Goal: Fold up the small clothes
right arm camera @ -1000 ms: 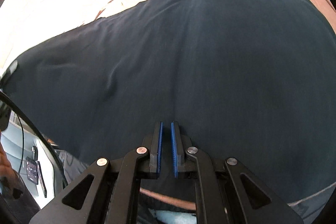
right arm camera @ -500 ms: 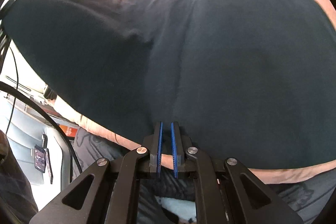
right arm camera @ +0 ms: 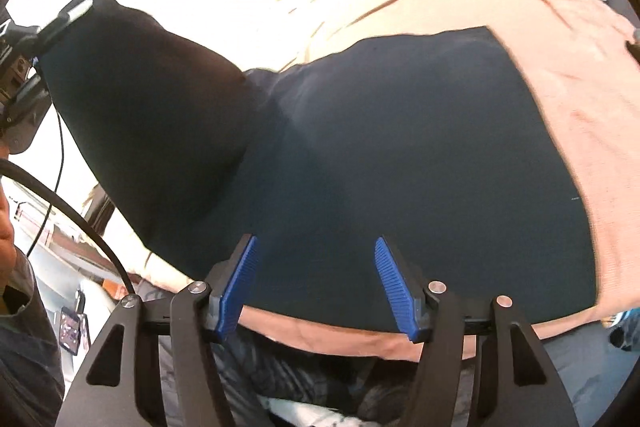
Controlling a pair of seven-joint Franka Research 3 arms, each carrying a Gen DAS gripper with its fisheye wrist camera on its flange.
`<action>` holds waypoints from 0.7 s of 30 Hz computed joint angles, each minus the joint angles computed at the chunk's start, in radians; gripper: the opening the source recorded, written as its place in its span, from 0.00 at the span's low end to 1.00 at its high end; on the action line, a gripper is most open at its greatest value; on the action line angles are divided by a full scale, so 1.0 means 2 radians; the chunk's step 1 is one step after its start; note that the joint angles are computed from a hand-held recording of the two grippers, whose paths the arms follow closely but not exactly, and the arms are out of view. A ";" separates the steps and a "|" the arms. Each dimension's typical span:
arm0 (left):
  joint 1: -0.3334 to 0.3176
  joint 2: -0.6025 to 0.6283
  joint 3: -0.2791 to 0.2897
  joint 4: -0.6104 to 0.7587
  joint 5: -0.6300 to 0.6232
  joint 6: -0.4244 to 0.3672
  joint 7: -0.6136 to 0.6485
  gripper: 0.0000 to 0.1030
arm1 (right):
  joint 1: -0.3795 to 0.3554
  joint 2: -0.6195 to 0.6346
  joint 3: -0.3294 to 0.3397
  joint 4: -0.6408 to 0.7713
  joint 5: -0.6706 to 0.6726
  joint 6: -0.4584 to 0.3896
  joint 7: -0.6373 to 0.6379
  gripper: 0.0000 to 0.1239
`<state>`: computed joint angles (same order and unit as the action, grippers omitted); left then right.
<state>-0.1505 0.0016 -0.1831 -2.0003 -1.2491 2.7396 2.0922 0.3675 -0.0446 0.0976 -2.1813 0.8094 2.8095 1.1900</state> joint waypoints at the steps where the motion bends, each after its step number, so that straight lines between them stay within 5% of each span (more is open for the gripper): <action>1: -0.002 0.007 -0.002 0.006 0.004 -0.002 -0.003 0.03 | -0.001 -0.005 -0.001 -0.006 0.000 0.003 0.000 0.47; 21: -0.005 0.171 -0.095 0.145 0.164 -0.031 -0.111 0.03 | -0.011 -0.092 -0.047 -0.108 0.070 0.016 -0.036 0.48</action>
